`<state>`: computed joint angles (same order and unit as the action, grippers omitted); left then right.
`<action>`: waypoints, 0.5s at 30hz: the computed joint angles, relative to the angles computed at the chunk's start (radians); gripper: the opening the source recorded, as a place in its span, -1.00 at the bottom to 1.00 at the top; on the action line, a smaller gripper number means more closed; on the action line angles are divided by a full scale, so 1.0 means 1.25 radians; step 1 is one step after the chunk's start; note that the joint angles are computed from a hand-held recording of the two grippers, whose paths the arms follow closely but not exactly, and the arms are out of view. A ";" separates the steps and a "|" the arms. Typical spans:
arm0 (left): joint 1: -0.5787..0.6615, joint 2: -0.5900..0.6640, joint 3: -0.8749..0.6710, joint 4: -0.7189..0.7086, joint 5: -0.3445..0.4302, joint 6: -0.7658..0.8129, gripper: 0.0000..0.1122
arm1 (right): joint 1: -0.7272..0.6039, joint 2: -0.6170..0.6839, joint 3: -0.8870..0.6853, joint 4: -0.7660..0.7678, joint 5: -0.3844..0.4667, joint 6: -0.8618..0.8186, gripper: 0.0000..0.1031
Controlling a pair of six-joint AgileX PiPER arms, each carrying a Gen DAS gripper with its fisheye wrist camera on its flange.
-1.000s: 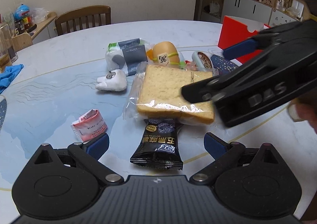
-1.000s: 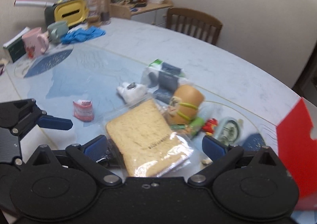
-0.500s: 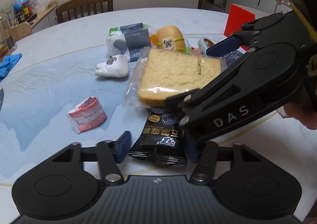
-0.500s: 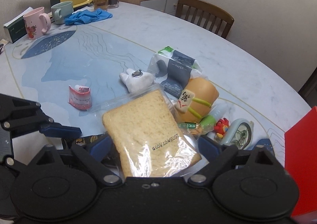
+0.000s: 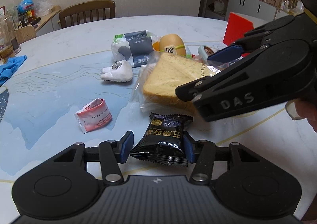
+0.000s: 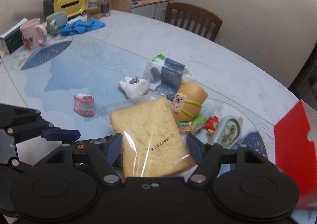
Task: Organize objects
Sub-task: 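Carry the snack packet and bread with both tools into the red shoebox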
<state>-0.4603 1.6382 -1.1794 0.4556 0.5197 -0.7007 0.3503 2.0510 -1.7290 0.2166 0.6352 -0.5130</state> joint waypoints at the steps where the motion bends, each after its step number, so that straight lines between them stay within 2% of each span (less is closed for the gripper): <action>1: -0.001 -0.007 0.006 0.004 -0.001 -0.006 -0.09 | -0.004 -0.007 0.004 0.006 0.002 0.004 0.34; 8: -0.012 -0.056 0.037 0.023 0.006 -0.042 -0.09 | -0.034 -0.082 0.061 0.044 0.002 0.030 0.33; 15: -0.033 -0.098 -0.003 0.007 0.061 -0.032 -0.09 | -0.088 -0.169 0.104 0.063 0.006 0.054 0.34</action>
<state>-0.5017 1.5156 -1.1837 0.4648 0.5958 -0.7407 0.2398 1.8400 -1.5994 0.2953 0.6430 -0.4453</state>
